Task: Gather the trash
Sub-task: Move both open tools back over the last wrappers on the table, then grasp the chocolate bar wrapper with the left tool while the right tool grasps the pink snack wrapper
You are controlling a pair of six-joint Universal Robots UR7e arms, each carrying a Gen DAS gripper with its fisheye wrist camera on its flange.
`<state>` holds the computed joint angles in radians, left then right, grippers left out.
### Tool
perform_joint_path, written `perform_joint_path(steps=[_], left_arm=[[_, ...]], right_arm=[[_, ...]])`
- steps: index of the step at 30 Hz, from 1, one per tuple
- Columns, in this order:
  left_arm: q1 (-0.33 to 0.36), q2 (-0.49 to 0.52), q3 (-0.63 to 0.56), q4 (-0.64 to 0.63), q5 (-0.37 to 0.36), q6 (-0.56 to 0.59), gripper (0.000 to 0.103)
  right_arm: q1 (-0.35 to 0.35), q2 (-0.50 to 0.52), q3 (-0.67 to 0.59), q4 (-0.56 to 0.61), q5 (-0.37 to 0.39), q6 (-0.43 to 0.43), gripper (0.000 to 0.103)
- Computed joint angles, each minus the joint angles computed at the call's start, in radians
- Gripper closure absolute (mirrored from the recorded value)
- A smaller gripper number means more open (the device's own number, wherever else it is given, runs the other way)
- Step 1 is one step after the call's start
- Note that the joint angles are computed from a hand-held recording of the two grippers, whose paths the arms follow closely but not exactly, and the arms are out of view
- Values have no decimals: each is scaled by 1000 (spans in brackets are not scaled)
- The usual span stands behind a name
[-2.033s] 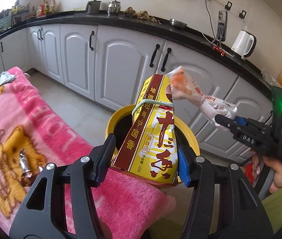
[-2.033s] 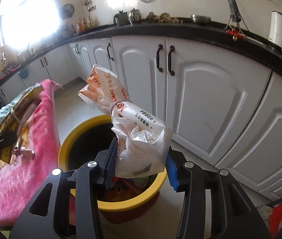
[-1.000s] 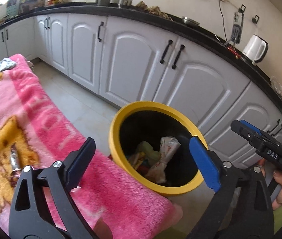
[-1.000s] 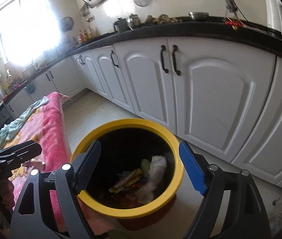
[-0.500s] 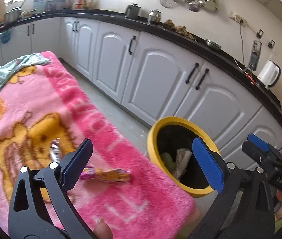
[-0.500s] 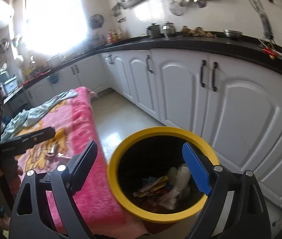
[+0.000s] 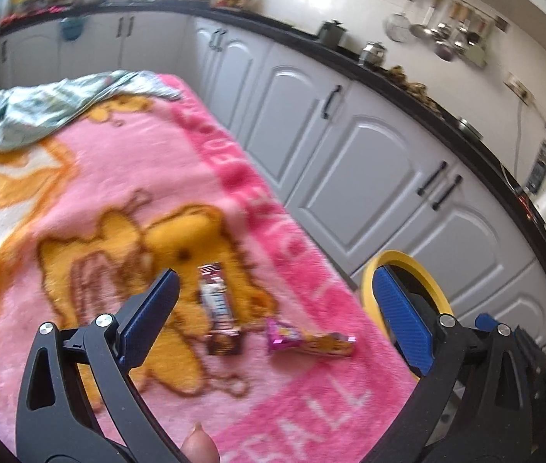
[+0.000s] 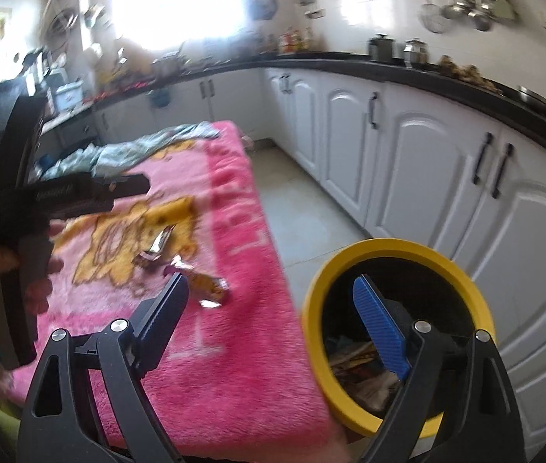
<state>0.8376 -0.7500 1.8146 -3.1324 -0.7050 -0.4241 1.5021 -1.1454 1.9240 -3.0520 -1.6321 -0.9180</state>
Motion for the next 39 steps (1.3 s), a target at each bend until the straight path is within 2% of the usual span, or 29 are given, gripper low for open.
perform_joint_path(steps=[9,11,13,17,18,20,23,26,29,30,32,33,37,39], left_arm=[[59,-53,71,-8,-37,-115,11],[78,-58,79,-20,-77,-140,17],[93,-61,81,-13,-107,-158,31],[111,-55,76,-2,-155,-171,46],[116,-51,71,2,-171,-173,49],[126,-40,54,23,-193,-174,53],[134,-20,25,56,-201,-172,60],[133,-4,4,84,-177,-170,68],[131,11,-15,111,-145,-169,81],[131,15,-20,119,-135,-164,86],[129,18,-16,108,-128,-143,87],[128,18,-15,108,-123,-139,92],[129,10,2,83,-138,-130,95],[123,8,7,82,-141,-120,96]], right_arm=[[37,117,-54,52,-75,-46,18],[40,144,-75,70,-83,-52,19],[42,168,-95,87,-91,-61,19],[45,220,-149,127,-104,-52,20],[46,230,-160,140,-112,-47,22],[48,243,-177,179,-125,-45,34],[52,250,-158,146,-141,-80,45],[48,239,-141,136,-136,-90,61],[41,222,-140,162,-126,-74,72],[38,215,-137,168,-121,-72,73],[33,202,-127,174,-112,-68,77],[32,197,-122,173,-110,-67,79],[19,163,-96,195,-85,-53,95],[11,145,-85,216,-72,-36,95]])
